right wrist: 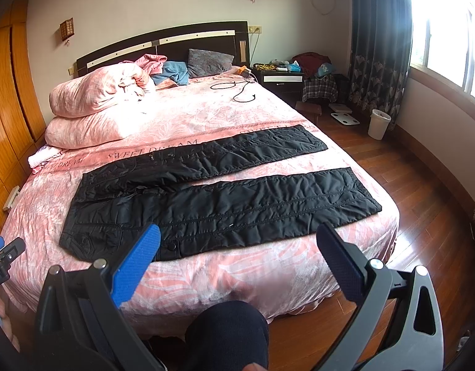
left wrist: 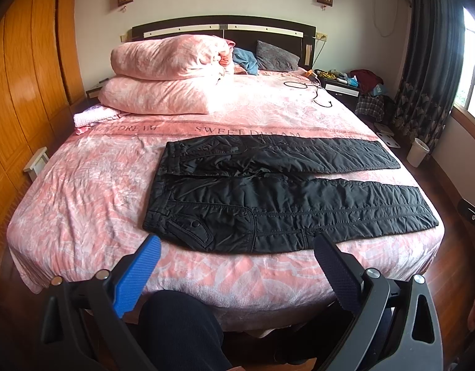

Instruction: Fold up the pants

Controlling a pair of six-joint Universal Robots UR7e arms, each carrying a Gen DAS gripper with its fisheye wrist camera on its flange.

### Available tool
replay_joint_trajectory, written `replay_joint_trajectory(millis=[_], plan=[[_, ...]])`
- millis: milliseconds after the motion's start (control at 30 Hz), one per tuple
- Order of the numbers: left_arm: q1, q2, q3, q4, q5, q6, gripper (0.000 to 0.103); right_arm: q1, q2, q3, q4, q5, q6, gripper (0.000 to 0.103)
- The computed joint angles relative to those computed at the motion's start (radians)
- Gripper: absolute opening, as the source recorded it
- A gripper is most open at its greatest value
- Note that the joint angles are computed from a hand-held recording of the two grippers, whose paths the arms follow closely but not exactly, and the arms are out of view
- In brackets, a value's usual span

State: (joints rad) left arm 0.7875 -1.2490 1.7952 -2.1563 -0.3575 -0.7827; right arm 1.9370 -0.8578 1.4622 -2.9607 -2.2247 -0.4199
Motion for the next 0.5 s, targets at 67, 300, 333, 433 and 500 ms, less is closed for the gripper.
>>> replay_joint_trajectory(millis=[67,300,333,433,500], plan=[[0.000,0.000,0.000,0.002,0.001,-0.001,0.100,0.001,0.001,0.000,-0.001,-0.002,-0.002,0.101],[0.000,0.001,-0.003,0.006,0.001,-0.004,0.100,0.001,0.001,0.001,-0.001,-0.001,0.000,0.101],[0.000,0.000,0.000,0.002,0.001,-0.003,0.100,0.001,0.001,0.002,-0.002,-0.001,0.001,0.101],[0.000,0.001,0.000,0.000,0.002,0.000,0.100,0.001,0.002,0.002,-0.004,-0.002,0.000,0.101],[0.000,0.000,0.002,-0.002,0.002,0.000,0.100,0.000,0.002,0.001,-0.002,-0.002,0.000,0.101]])
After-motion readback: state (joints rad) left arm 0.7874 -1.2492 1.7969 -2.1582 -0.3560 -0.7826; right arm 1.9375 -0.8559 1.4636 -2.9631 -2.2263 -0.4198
